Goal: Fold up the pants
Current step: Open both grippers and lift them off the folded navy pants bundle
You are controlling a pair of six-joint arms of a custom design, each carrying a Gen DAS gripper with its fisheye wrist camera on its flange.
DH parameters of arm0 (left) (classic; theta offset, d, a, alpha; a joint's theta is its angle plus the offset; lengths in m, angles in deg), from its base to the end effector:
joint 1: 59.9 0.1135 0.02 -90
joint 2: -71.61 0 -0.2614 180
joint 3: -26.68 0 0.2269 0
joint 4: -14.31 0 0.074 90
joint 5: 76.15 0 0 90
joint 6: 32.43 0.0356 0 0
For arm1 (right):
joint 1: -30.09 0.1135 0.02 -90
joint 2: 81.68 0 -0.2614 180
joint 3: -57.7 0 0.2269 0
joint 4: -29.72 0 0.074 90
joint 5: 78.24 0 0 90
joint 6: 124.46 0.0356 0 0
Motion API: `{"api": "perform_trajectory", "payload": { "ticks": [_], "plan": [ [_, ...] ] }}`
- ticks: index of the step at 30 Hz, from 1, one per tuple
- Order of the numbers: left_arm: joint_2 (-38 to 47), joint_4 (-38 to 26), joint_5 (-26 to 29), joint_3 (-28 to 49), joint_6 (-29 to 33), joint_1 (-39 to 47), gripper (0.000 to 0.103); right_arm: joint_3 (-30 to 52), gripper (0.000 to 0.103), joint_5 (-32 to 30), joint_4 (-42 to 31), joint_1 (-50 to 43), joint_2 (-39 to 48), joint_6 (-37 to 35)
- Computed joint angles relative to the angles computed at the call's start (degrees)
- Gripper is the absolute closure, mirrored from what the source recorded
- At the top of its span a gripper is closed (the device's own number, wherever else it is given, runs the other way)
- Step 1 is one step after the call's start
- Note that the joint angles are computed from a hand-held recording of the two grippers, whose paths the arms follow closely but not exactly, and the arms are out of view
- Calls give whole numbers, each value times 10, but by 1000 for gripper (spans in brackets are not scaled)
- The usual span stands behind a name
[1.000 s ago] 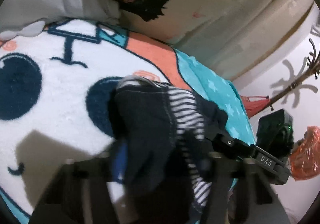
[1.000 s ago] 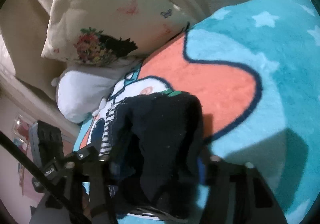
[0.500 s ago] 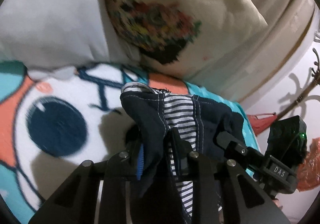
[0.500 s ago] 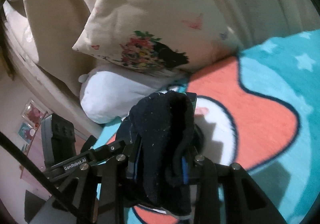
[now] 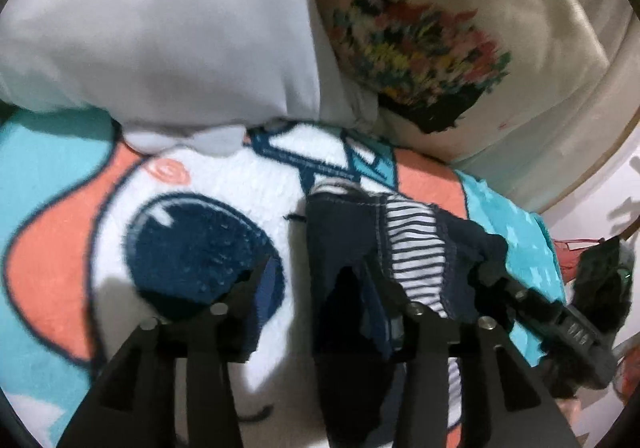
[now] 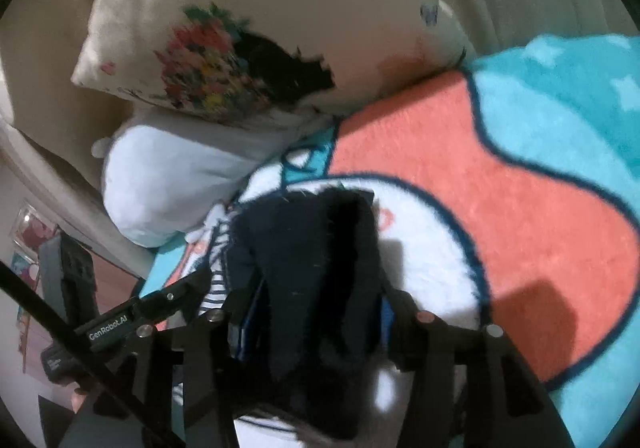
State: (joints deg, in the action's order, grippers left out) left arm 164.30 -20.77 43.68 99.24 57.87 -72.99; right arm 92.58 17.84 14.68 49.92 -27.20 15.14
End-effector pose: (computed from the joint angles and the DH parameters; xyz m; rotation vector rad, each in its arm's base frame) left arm 0.2932 -0.0864 0.2104 0.4983 2.4567 -0.7484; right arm 0.1630 0.0548 0.1880 0.6325 2.1380 0.5685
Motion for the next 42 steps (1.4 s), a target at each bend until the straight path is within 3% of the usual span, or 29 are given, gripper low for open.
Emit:
{"api": "perform_trajectory", "payload": {
  "ticks": [3, 6, 9, 12, 15, 18, 22, 30, 34, 42],
  "plan": [
    [-74, 10, -14, -48, 7, 5, 47, 26, 48, 91, -79, 68, -76, 6],
    [-123, 17, -8, -92, 14, 5, 46, 38, 48, 153, -108, 139, -114, 17],
    [-143, 33, -22, -134, 11, -9, 46, 28, 48, 164, -91, 181, -109, 40],
    [-111, 55, -41, -153, 1, -35, 46, 2, 48, 169, -65, 201, -87, 67],
    [-102, 101, -55, -180, -15, -52, 43, -35, 48, 151, -3, 189, -44, 97],
    [-118, 89, -67, -177, -16, -60, 43, -49, 50, 163, 8, 194, -49, 107],
    [-157, 68, -62, -186, -21, -52, 40, -30, 48, 218, -46, 236, -86, 125],
    [-250, 34, -132, -212, -18, -52, 36, -14, 46, 328, -112, 337, -90, 192],
    [-298, 28, -181, -225, -15, -61, 29, -1, 44, 373, -150, 382, -81, 231],
    [-358, 28, -265, -249, 0, -103, 26, 64, 41, 438, -286, 456, 2, 335]
  ]
}}
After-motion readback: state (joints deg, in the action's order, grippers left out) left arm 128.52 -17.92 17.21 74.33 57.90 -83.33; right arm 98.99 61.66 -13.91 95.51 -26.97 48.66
